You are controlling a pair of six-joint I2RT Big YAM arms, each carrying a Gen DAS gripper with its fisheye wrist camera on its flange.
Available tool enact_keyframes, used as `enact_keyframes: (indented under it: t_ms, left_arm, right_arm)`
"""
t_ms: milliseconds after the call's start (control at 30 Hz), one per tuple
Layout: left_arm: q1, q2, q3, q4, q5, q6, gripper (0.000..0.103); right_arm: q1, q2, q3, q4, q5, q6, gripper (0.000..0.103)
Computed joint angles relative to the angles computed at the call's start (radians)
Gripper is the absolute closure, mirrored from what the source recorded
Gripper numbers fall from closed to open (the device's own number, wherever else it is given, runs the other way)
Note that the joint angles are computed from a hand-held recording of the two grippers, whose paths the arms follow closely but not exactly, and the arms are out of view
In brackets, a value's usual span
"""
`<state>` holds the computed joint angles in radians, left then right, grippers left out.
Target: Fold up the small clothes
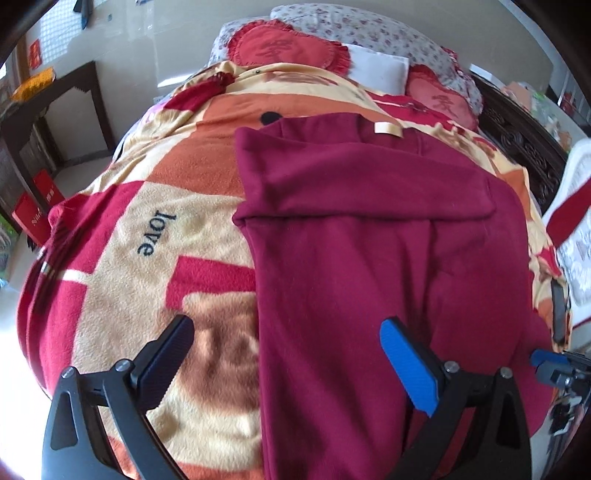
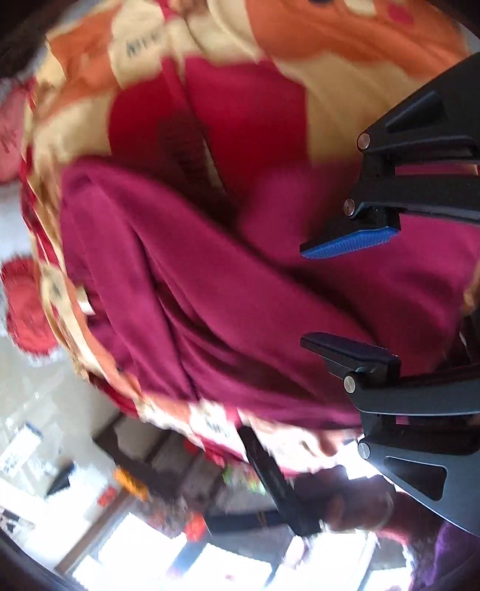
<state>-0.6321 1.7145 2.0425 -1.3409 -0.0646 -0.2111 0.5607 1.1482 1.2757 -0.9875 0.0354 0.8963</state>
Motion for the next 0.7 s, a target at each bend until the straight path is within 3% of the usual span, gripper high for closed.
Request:
enact_keyframes:
  t_ms: [133,267,333,367,600,700]
  left_arm:
    - [-0.006,-0.033,-0.041,0.016,-0.005,0.020,0.000]
    - [0.004,-0.046,-0.059,0.019,0.020,0.029,0.000]
    - [0.012,-0.051,-0.063,0.025,0.023,0.032,0.000]
    - [0.018,-0.055,-0.065,0.029,0.026,0.035,0.000]
    - [0.052,-0.075,-0.090,0.104,0.031,0.051,0.000]
    - [0.063,-0.074,-0.092,0.117,0.036,0.064,0.000]
  right_arm:
    - [0.028,0.053,-0.001,0.005,-0.034,0.042,0.080]
    - [0.015,0.080,-0.072,0.124,-0.092,0.145,0.081]
    - [0.015,0.080,-0.075,0.163,-0.060,0.150,0.094]
    - [0.011,0.081,-0.062,0.182,-0.050,0.133,0.103]
    - [-0.037,0.237,0.226,0.097,0.016,-0.097,0.103]
    - [-0.082,0.364,0.376,0.092,-0.031,-0.152,0.103]
